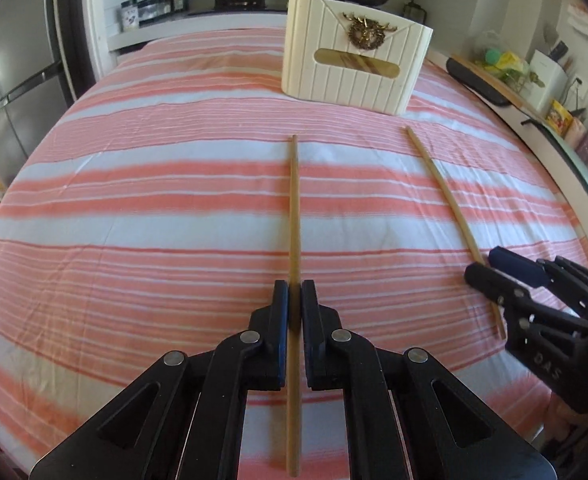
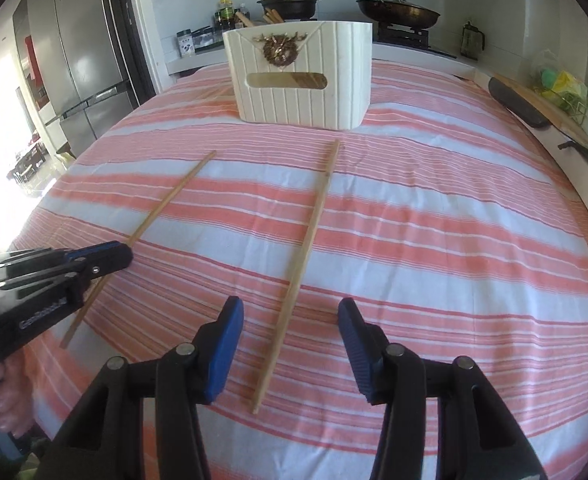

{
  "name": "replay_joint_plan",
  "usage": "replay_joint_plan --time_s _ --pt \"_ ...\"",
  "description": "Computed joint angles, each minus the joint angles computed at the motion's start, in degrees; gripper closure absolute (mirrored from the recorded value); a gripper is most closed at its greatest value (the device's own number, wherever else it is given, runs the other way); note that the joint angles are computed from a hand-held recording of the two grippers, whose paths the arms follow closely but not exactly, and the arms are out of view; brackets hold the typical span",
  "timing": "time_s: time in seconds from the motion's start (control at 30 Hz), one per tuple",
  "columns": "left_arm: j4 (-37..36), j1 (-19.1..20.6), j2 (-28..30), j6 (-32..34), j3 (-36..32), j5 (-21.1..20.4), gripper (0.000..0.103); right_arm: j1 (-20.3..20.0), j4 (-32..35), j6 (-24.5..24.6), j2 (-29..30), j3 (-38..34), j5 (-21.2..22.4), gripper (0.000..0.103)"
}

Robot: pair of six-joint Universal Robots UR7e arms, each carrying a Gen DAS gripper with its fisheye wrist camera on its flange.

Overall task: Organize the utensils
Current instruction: 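Grasp a wooden chopstick with the left tool while the right tool grasps the other, then lift both chopsticks and lower them into the cream holder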

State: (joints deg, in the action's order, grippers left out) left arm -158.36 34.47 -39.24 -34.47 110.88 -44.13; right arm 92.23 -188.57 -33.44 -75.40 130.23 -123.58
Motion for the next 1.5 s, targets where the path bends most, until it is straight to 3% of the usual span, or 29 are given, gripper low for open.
replay_joint_plan --time_s 0.07,0.23,0.4,0.5,0.53,0.57,0.6,0.63,0.73,0.93,1.1,1.23,1.3,1.33,1.37,1.4,1.43,1.5 --pt "0.2 -0.5 -0.5 -0.5 1.0 0.5 0.098 0.6 -2.6 -1.9 1.1 0.2 -1.6 0.093" --pt "0.9 -1.5 -1.4 -0.6 2.5 0.6 0.097 0.3 -4.1 -2.4 -1.5 2.5 -3.2 0.096" --pt "1.3 -2.0 -2.9 -0.4 4.2 -0.7 0.092 -1.4 -0.8 -1.2 -8.9 6.4 -5.1 0.096" --pt "2.1 -1.8 -4.2 0.6 4.5 -2.1 0.064 -2.2 4.1 -0.1 -13.4 7.2 -6.0 0.095" --pt "2.2 -1.6 -4.7 1.2 4.4 -2.7 0.049 -2.5 7.0 0.7 -14.9 6.9 -5.7 0.093" --pt "1.8 -1.1 -5.2 2.3 4.3 -3.5 0.042 -2.9 10.0 1.7 -16.4 6.4 -4.9 0.086" --pt "1.0 -0.6 -5.8 3.7 4.2 -4.6 0.042 -3.2 12.9 2.6 -17.9 5.8 -3.8 0.075" --pt "0.8 0.1 -6.3 5.0 3.7 -5.8 0.041 -3.3 14.9 3.1 -18.8 5.3 -3.0 0.070" --pt "3.9 1.9 -7.1 7.2 1.1 -7.9 0.035 -2.7 19.2 2.7 -19.0 2.4 -2.5 0.067" --pt "8.3 4.4 -5.6 10.8 -4.1 -9.3 0.035 -2.0 30.8 5.6 -15.3 -5.2 -0.7 0.067" --pt "13.8 6.5 -1.8 12.5 -10.6 -9.4 0.035 -1.4 32.4 4.1 -8.6 -10.3 -3.8 0.067" --pt "19.4 7.8 2.1 12.3 -16.2 -6.8 0.035 -1.6 33.0 3.1 -3.0 -14.7 -7.1 0.067" --pt "19.6 7.7 3.2 12.8 -17.3 -5.0 0.038 -2.0 31.6 2.6 -1.2 -16.1 -6.1 0.068" --pt "19.2 7.6 3.5 13.3 -17.4 -4.7 0.048 -2.0 32.0 3.2 -0.7 -16.8 -5.8 0.072" --pt "18.1 7.4 3.6 14.1 -17.2 -4.5 0.069 -2.0 31.8 3.4 -0.2 -17.4 -5.5 0.089" --pt "16.9 7.3 3.6 15.1 -16.9 -5.1 0.082 -1.9 31.7 3.5 0.2 -17.7 -5.5 0.096" --pt "15.9 7.3 3.7 15.8 -16.7 -5.8 0.096 -1.9 31.5 3.7 0.4 -17.8 -5.1 0.096" --pt "14.5 6.9 3.7 16.0 -16.1 -4.9 0.096 -2.0 30.4 3.6 0.2 -17.3 -4.3 0.096"
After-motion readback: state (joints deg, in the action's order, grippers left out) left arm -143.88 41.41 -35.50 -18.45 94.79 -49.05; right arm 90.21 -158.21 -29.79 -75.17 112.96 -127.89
